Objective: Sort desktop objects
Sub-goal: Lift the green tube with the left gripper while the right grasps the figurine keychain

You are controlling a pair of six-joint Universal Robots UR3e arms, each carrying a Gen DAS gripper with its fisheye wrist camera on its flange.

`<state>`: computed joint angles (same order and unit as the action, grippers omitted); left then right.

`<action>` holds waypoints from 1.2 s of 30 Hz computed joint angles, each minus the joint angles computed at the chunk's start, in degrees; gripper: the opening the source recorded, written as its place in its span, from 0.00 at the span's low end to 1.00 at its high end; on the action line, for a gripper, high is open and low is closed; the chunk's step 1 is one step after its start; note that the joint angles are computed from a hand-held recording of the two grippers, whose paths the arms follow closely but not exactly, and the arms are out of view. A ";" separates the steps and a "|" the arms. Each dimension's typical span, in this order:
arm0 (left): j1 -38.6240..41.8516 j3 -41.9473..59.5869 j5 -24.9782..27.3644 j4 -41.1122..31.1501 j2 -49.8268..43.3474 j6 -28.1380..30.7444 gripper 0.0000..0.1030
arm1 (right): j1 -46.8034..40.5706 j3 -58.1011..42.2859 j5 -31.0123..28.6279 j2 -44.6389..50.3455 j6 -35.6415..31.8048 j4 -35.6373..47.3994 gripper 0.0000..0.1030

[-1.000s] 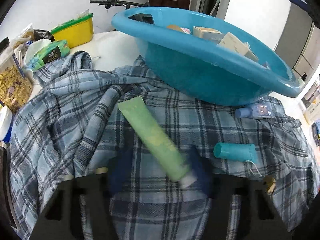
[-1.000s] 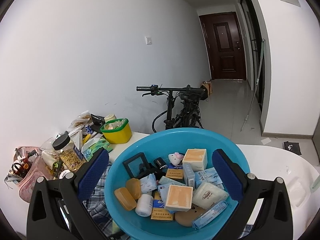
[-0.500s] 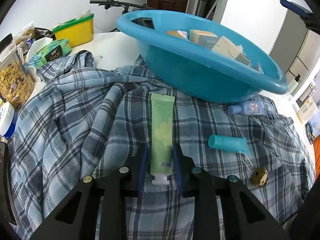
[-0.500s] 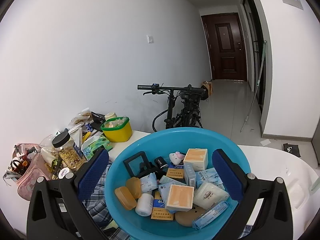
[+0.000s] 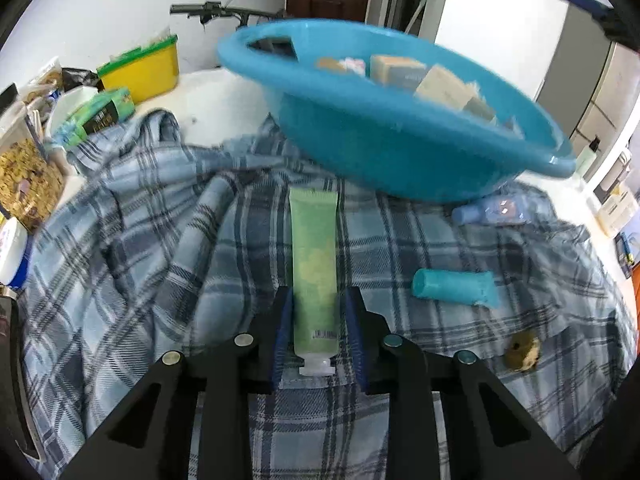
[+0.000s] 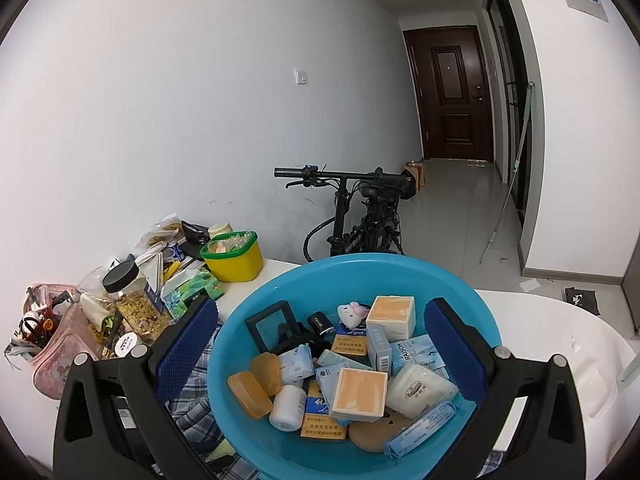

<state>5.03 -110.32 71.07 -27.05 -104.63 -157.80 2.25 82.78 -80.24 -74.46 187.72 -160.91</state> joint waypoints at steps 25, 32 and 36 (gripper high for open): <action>6.86 -11.95 -8.64 -2.65 14.12 8.81 0.24 | 2.41 4.88 -3.05 -3.31 -0.35 0.81 1.00; 11.34 -15.13 -14.14 -4.24 16.05 12.30 0.23 | 7.63 29.09 -10.36 -18.03 -0.99 -2.85 1.00; 14.03 -16.74 -17.41 -6.02 19.49 13.98 0.23 | 12.29 40.82 -13.53 -18.85 1.14 -10.01 0.99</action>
<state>19.06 -127.06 53.65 -33.07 -85.14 -143.82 14.55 123.60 -93.77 -93.31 188.86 -170.92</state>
